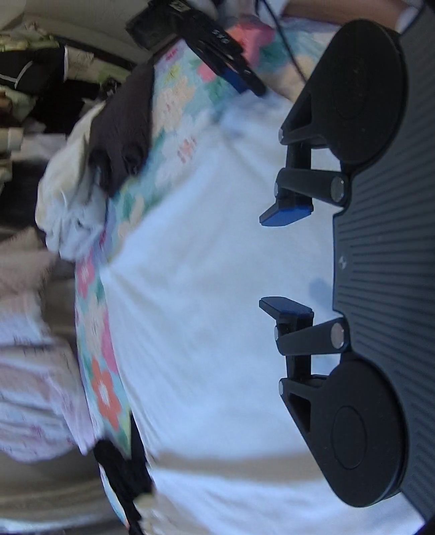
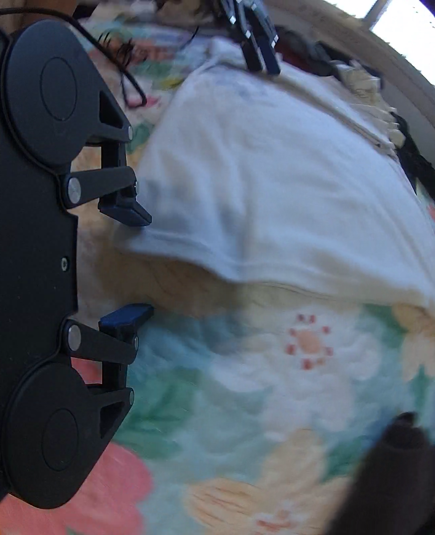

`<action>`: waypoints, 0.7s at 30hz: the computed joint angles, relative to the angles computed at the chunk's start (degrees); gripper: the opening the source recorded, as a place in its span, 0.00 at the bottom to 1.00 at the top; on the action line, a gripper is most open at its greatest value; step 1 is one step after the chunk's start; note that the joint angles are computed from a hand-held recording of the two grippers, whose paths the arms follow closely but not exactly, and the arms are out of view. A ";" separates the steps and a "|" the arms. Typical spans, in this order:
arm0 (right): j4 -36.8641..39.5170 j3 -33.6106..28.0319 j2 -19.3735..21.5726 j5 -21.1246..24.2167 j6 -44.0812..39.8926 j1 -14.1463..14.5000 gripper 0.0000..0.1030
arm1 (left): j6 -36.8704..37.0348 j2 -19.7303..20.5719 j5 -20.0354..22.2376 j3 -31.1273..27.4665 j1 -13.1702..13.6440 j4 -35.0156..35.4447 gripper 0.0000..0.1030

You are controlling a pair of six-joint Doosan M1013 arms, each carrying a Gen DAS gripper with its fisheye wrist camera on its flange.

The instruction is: Fold clothes

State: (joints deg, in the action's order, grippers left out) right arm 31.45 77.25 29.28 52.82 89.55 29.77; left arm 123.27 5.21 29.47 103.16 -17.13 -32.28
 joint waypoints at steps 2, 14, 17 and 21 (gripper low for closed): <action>6.83 1.35 -0.12 -1.68 -6.00 -0.81 0.39 | 4.43 1.00 -0.22 -0.74 -0.93 -2.81 0.44; 38.99 4.70 -0.28 -13.68 -32.01 -2.33 0.05 | 23.64 3.13 5.80 -2.88 -4.84 -14.78 0.56; 44.09 5.11 -0.38 -14.59 -37.05 -2.33 0.05 | 24.24 4.26 5.33 -3.91 -5.45 -15.78 0.63; 52.97 6.74 -0.84 -15.44 -44.62 -2.12 0.05 | 21.83 5.93 5.18 -5.21 -6.34 -12.55 0.65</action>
State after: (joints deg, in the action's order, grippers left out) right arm 84.42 83.99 28.44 37.38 44.92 27.65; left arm 145.10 11.14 34.65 97.95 -23.47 -44.83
